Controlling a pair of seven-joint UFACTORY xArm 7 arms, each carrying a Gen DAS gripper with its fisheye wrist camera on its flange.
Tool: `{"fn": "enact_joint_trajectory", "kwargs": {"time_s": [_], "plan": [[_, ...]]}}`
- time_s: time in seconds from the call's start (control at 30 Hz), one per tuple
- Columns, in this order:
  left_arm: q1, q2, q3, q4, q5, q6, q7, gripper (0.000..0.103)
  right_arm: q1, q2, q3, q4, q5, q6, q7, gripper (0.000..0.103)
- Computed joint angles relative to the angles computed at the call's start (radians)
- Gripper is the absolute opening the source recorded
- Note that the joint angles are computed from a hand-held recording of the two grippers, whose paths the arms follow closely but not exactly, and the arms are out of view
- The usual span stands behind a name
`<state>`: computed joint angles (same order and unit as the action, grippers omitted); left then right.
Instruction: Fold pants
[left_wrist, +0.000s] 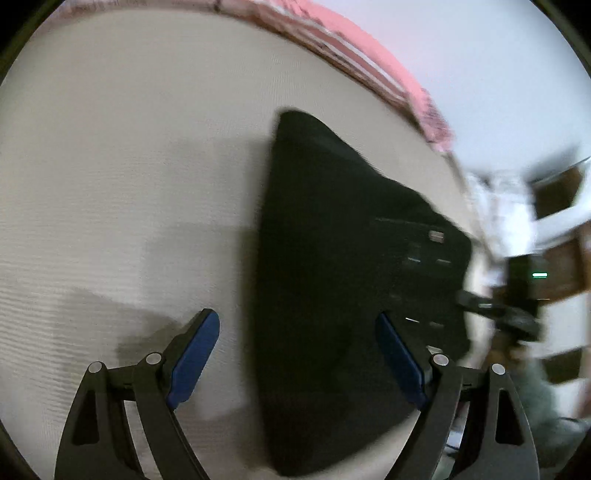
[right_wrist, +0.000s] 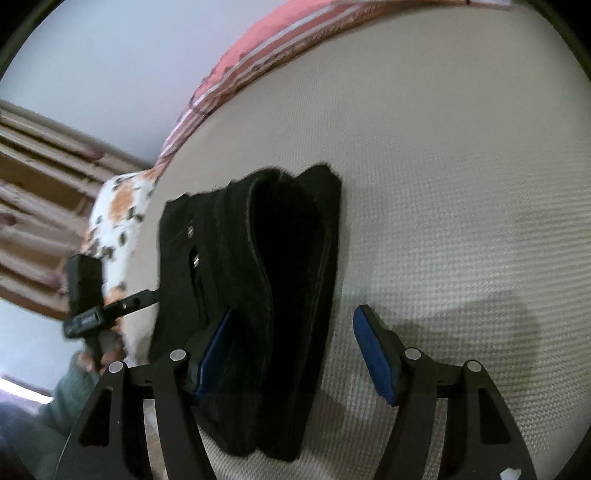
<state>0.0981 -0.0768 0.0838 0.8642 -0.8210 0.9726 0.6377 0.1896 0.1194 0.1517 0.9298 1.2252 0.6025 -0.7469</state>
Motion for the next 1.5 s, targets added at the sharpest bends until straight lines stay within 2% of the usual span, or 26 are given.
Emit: {"fn": "enact_joint_trajectory", "kwargs": {"time_s": [0.07,0.2,0.27,0.37,0.43,0.5,0.53,0.6,0.63,0.67,0.73,0.87,1.07,1.2,1.5], "plan": [[0.007,0.029,0.008,0.024,-0.026,0.054,0.011,0.086,-0.019,0.005,-0.008,0.003,0.016,0.076,-0.028,0.063],[0.021,0.063,0.002,0.054,-0.062,0.073,0.03,0.086,-0.037,0.032,-0.014,0.025,0.039,0.141,-0.057,0.053],[0.025,0.074,-0.006,0.061,-0.077,0.063,0.051,0.086,-0.047,0.06,-0.01,0.047,0.071,0.174,-0.078,0.052],[0.012,0.088,-0.029,0.064,-0.101,0.009,0.112,0.086,-0.049,0.101,0.002,0.093,0.096,0.179,-0.096,0.052],[-0.003,0.084,-0.045,0.052,-0.113,-0.057,0.142,0.086,-0.05,0.134,0.014,0.126,0.132,0.174,-0.105,0.052],[-0.026,0.075,-0.062,0.039,-0.094,-0.129,0.125,0.086,-0.051,0.147,0.023,0.138,0.166,0.157,-0.108,0.044],[-0.035,0.066,-0.067,0.028,-0.088,-0.16,0.117,0.083,-0.044,0.152,0.03,0.143,0.185,0.134,-0.109,0.041],[-0.046,0.052,-0.067,0.006,-0.07,-0.207,0.097,0.068,-0.042,0.151,0.036,0.142,0.206,0.126,-0.111,0.032],[-0.048,0.041,-0.063,-0.006,-0.053,-0.224,0.09,0.056,-0.04,0.139,0.038,0.133,0.219,0.116,-0.117,0.031],[-0.045,0.032,-0.053,-0.012,-0.062,-0.217,0.1,0.046,-0.032,0.126,0.039,0.128,0.214,0.098,-0.11,0.03],[-0.038,0.029,-0.034,-0.008,-0.099,-0.186,0.114,0.037,-0.013,0.111,0.04,0.131,0.196,0.067,-0.084,0.028],[-0.041,0.005,-0.03,-0.014,-0.109,-0.187,0.126,0.027,0.017,0.094,0.044,0.154,0.143,0.024,-0.02,0.027],[-0.019,0.018,-0.001,0.03,-0.145,-0.126,0.134,0.026,0.031,0.13,0.054,0.229,0.083,0.009,0.061,0.026],[-0.011,0.05,-0.009,0.084,-0.125,-0.162,0.121,0.026,0.035,0.199,0.074,0.327,0.044,-0.003,0.094,0.026],[0.03,0.202,-0.046,0.287,-0.036,-0.238,0.08,0.026,0.032,0.434,0.127,0.657,-0.173,-0.012,0.255,0.026]]}}
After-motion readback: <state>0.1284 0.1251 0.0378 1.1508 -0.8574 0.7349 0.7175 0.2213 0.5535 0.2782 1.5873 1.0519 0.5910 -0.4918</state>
